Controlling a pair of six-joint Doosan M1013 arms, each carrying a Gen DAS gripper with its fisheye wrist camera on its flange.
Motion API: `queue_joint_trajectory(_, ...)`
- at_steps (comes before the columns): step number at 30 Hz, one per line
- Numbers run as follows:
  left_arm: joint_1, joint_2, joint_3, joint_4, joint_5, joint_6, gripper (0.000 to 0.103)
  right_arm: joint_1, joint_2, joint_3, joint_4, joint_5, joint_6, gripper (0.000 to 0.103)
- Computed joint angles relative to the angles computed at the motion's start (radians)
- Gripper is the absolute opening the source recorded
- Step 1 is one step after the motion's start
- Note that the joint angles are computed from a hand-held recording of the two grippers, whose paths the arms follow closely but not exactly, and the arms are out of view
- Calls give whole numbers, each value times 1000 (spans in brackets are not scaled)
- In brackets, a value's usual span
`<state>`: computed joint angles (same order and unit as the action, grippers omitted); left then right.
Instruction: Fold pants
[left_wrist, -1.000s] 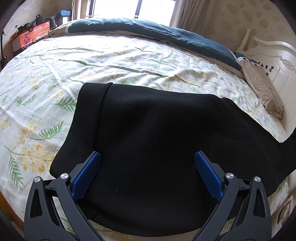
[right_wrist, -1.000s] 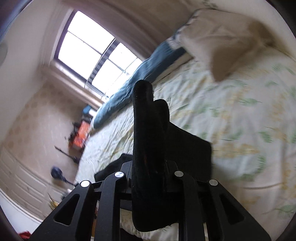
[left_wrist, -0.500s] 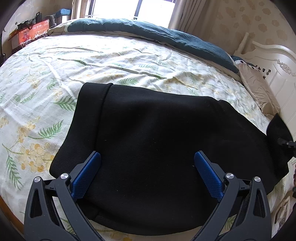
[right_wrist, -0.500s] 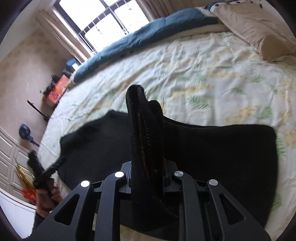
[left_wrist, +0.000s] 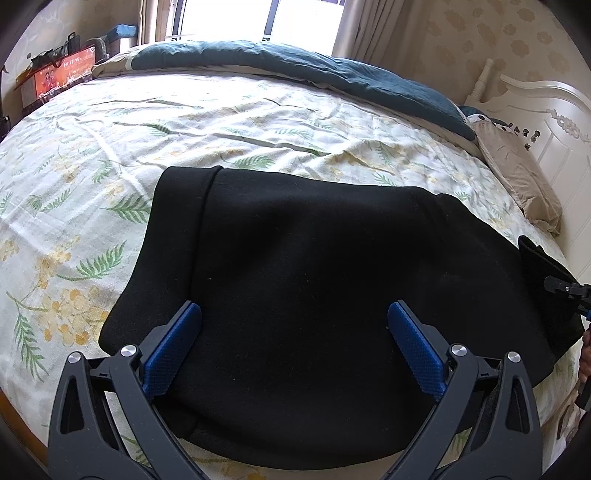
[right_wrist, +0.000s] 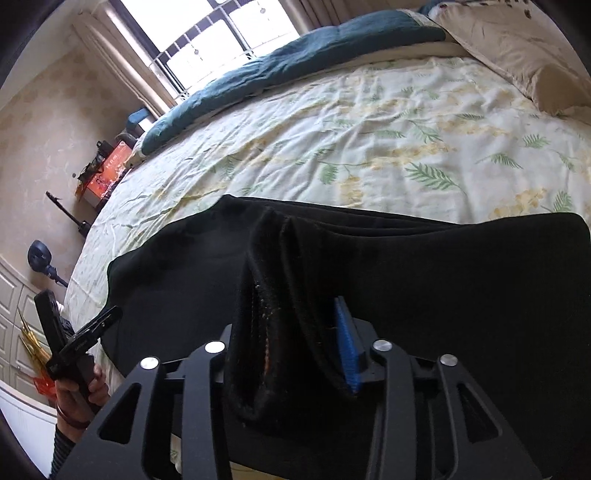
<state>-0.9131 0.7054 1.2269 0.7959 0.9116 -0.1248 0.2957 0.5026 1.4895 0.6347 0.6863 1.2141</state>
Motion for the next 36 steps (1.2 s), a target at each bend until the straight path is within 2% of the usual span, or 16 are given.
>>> queue_joint_trajectory(2, 0, 0, 0, 0, 0, -1, 100, 3, -4, 8, 29, -9, -19, 53)
queue_joint_trajectory(6, 0, 0, 0, 0, -1, -2, 100, 15, -10, 15, 66, -12, -54, 56)
queue_joint_trajectory(8, -1, 0, 0, 1, 0, -2, 100, 22, -14, 22, 80, -16, -74, 62)
queue_joint_trajectory(11, -1, 2, -1, 3, 1, 0, 100, 37, -24, 35, 59, -55, -73, 64)
queue_joint_trajectory(14, -1, 2, -1, 3, 1, -2, 100, 43, -24, 41, 104, -77, -109, 67)
queue_joint_trajectory(16, -1, 2, -1, 3, 2, -2, 100, 38, -11, 29, 154, -54, -127, 67)
queue_joint_trajectory(19, -1, 2, -1, 3, 1, -2, 100, 14, 39, -8, 321, 71, -151, 68)
queue_joint_trajectory(20, -1, 2, -1, 4, 1, -2, 100, 9, 63, -26, 370, 129, -108, 68)
queue_joint_trajectory(21, -1, 2, -1, 4, 1, -2, 100, 13, 67, -31, 366, 135, -89, 68)
queue_joint_trajectory(23, -1, 2, 0, 3, 0, -2, 100, 36, 57, -31, 310, 98, -91, 68)
queue_joint_trajectory(26, 0, 2, 0, 4, -3, 2, 100, 46, 34, -10, 344, 101, -173, 68)
queue_joint_trajectory(30, 2, -1, 5, 7, -11, 6, 100, 0, -24, 55, 463, 82, -288, 68)
queue_joint_trajectory(34, 1, 0, 5, 8, -10, 5, 100, -80, -100, 132, 514, -43, -340, 69)
queue_joint_trajectory(36, 1, 0, 5, 9, -10, 4, 100, -134, -119, 159, 494, -121, -276, 69)
